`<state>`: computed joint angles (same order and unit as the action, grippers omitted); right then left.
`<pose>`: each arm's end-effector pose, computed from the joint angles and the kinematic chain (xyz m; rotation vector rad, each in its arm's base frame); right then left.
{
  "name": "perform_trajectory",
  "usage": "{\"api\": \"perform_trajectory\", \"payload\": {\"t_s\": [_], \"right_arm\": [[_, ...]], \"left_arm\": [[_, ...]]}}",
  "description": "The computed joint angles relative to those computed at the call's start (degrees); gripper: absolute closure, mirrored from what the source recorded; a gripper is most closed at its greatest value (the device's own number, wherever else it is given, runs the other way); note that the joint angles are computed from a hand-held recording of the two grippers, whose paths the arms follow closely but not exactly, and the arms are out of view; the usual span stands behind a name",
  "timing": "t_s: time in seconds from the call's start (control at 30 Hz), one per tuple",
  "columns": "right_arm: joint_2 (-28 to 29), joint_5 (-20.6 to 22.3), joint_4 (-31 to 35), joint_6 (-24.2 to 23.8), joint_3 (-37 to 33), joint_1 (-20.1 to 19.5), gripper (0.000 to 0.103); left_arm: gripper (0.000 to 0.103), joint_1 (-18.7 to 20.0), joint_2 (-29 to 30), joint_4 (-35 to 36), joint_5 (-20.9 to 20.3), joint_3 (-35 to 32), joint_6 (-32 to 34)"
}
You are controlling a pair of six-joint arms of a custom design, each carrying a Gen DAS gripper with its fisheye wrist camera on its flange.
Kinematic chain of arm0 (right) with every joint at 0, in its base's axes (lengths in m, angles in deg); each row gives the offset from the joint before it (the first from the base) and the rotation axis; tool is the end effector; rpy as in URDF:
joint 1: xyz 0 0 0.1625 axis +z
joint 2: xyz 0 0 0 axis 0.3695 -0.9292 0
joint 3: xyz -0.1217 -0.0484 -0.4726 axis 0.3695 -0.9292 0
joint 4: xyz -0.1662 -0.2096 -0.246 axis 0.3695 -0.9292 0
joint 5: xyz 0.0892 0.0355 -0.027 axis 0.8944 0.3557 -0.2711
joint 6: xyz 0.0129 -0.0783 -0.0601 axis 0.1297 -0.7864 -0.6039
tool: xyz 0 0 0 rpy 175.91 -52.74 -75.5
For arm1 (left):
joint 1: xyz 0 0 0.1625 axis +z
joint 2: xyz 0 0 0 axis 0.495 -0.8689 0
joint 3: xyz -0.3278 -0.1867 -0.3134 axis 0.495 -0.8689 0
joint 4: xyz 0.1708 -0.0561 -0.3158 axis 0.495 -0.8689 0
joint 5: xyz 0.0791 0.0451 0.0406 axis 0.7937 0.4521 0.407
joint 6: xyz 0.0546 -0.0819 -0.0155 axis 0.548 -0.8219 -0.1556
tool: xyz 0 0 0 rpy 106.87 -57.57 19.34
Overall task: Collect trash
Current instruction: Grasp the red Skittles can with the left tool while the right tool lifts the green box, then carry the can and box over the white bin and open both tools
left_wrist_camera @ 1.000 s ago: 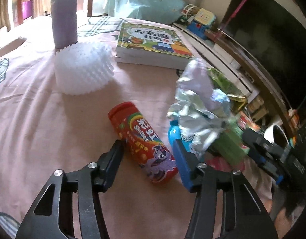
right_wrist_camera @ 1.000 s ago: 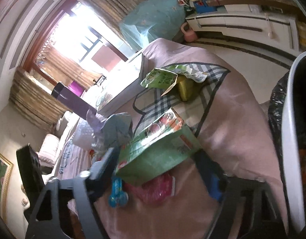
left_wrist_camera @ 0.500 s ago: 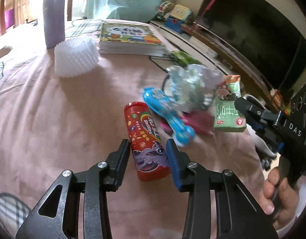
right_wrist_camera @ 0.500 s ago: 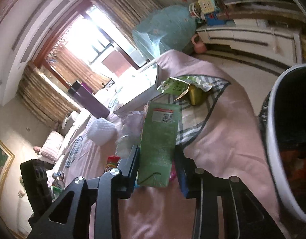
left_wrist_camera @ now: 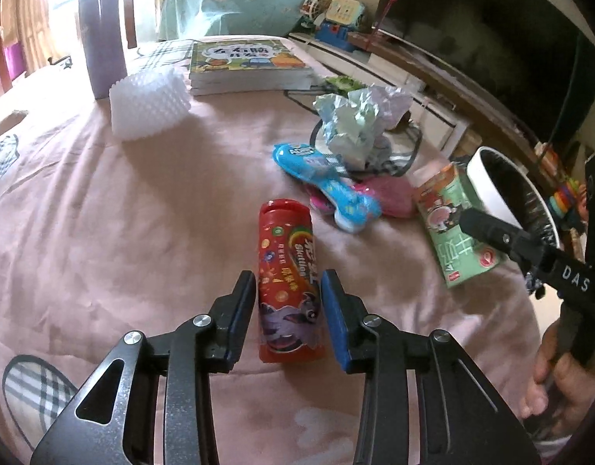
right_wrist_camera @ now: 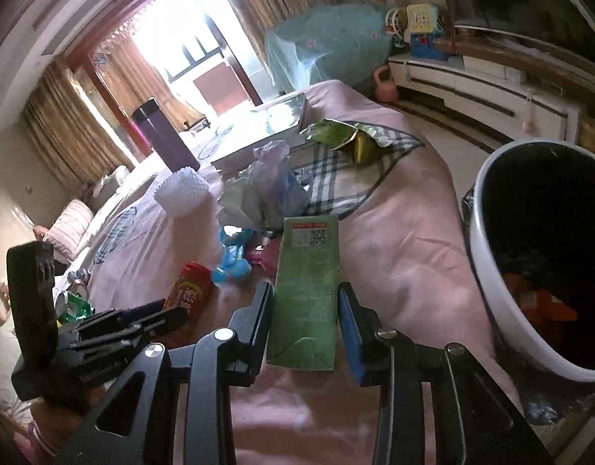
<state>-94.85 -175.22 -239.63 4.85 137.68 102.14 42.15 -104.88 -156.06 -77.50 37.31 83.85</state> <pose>0.3758 -0.4508 -0.0094 -0.0441 -2.4662 1.1197 -0.0175 -0.6013 0.3222 0.9775 2.5142 -0.4178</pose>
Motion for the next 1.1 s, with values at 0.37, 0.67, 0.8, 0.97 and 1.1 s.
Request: {"api": "perform_trajectory", "payload": {"t_s": [0.37,0.67,0.8,0.97,1.1], "right_arm": [[2.3,-1.1,1.2,-0.3,-2.6,-0.5,0.061],[1.9,-3.9,-0.1,-0.8,-0.9,1.6,0.071],[1.0,-4.7,-3.3,0.1,2.1,2.9,0.071],[-0.3,-6.8,-6.8,2.0,5.6,4.2,0.071],[-1.9,-9.7,-9.7,3.8,9.3,5.3,0.071]], "left_arm": [[0.070,0.8,1.4,-0.7,-0.8,-0.7,-0.3],[0.071,0.3,-0.9,0.6,-4.3,1.1,-0.6],[0.071,-1.2,-2.7,2.3,-6.8,2.9,-1.0],[0.071,-3.7,-4.1,3.7,-9.5,5.1,-1.4],[0.071,-5.9,-4.3,3.6,-10.3,6.7,-1.8]]}}
